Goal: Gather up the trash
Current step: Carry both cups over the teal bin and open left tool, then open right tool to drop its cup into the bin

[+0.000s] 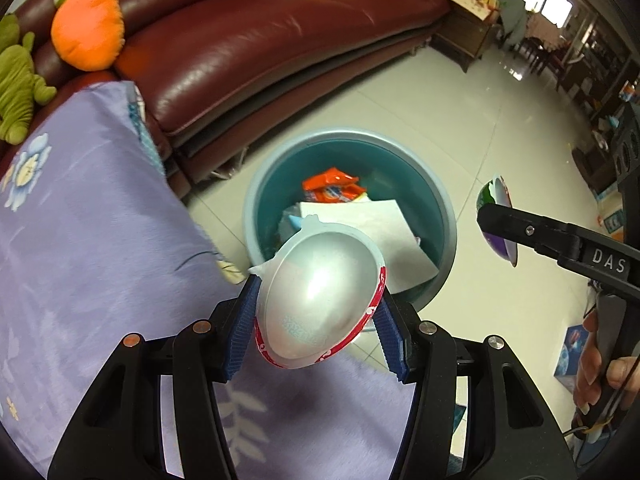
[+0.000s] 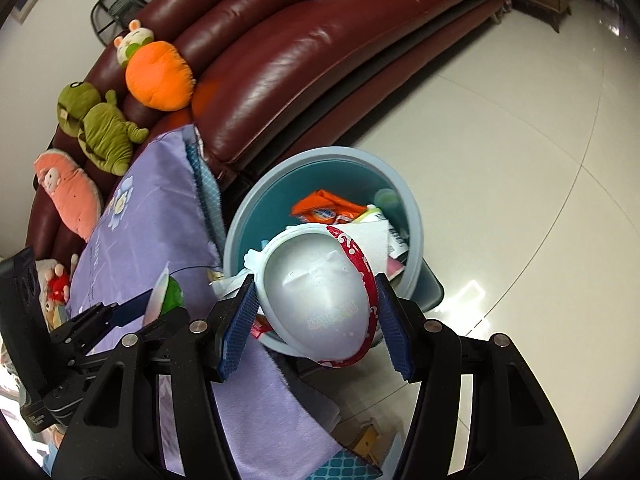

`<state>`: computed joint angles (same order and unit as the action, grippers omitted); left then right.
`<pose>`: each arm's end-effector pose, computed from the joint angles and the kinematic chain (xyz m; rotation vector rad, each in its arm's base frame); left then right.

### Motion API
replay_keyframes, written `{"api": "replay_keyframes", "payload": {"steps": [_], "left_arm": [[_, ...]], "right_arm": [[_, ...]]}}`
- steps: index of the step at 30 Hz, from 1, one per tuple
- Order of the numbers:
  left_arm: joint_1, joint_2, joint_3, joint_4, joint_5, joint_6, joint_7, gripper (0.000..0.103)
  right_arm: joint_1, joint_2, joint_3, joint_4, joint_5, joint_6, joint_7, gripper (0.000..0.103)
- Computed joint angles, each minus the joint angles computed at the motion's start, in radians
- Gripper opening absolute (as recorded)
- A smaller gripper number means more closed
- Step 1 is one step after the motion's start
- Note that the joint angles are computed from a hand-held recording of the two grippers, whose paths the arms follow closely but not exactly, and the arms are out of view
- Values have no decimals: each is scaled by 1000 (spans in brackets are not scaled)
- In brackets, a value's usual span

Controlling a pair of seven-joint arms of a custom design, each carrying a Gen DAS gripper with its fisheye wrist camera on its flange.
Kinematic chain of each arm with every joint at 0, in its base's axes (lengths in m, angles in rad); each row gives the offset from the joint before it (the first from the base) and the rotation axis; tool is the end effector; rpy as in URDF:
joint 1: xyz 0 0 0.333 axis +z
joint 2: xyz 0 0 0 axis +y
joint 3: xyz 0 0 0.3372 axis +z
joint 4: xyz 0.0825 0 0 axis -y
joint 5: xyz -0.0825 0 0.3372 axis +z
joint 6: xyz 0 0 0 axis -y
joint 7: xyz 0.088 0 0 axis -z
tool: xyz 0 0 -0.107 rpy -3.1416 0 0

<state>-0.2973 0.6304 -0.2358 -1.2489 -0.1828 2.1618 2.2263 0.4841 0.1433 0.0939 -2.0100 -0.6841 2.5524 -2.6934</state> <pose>0.6448 -0.3307 0.4648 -0.7938 2.9432 -0.6467 0.4804 0.3208 0.4719 -0.7893 2.4365 -0.2940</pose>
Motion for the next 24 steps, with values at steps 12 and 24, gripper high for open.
{"api": "replay_keyframes", "payload": {"steps": [12,24], "left_arm": [[-60,109,-1,146,18,-60,-44,81],[-12,83,13,101,14,-34,-78,84]], "right_arm": [[-32,-4,-12,-37,33,25,-18,56],[-31,52,-16,32,99,18,-133,56]]}}
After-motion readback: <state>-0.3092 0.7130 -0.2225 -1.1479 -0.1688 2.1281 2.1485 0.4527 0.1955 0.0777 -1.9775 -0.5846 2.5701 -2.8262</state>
